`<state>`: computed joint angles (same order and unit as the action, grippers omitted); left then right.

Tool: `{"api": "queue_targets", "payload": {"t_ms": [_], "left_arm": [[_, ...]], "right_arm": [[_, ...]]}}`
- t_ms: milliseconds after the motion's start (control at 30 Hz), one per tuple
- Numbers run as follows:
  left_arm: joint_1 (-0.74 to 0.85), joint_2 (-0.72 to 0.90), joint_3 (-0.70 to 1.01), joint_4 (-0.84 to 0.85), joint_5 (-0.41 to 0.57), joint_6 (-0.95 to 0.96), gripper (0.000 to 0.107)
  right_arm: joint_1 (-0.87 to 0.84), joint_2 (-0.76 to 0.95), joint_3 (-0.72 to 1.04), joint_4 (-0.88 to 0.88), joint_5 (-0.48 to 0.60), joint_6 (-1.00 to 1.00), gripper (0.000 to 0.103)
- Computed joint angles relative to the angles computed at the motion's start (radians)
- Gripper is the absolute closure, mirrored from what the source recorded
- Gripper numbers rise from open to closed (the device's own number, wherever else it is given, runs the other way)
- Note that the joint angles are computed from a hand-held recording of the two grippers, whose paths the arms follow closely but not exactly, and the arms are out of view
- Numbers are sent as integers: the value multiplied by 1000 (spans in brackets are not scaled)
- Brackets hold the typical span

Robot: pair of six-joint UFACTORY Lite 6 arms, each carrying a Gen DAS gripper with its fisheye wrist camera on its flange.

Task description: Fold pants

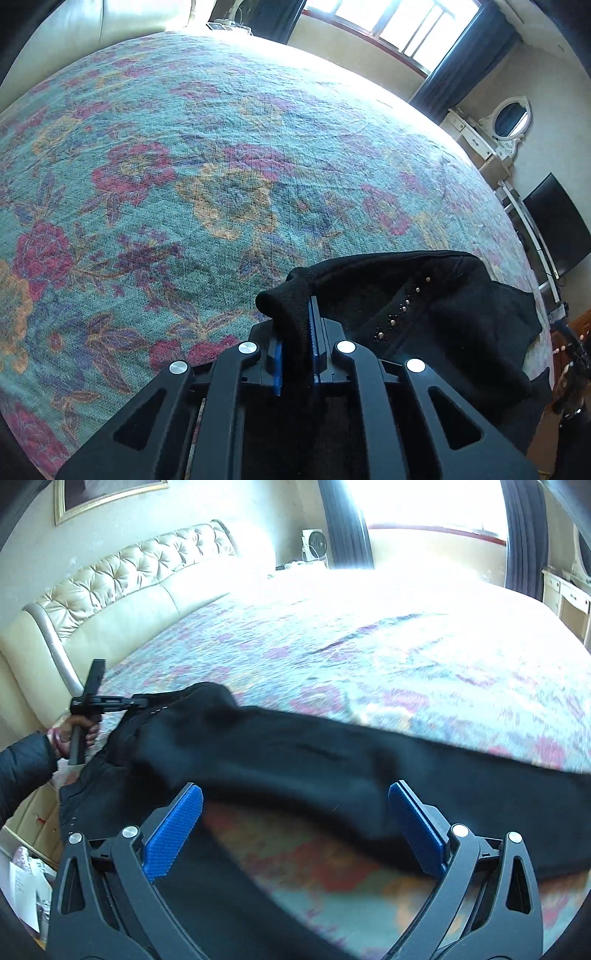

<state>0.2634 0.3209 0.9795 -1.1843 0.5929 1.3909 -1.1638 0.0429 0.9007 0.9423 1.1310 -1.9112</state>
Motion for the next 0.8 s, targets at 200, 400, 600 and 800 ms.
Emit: {"api": "queue_targets", "payload": {"t_ms": [200, 400, 600, 800], "left_arm": [[-21, 39, 13, -54, -51, -6, 95], [-23, 60, 38, -50, -48, -17, 94], [-16, 27, 3, -125, -41, 28, 96], [106, -133, -97, -222, 193, 112, 96]], "right_arm": [[431, 415, 433, -217, -416, 226, 2], [545, 632, 627, -492, -342, 490, 55], [458, 330, 348, -335, -418, 259, 95], [159, -43, 130, -49, -226, -126, 95]]}}
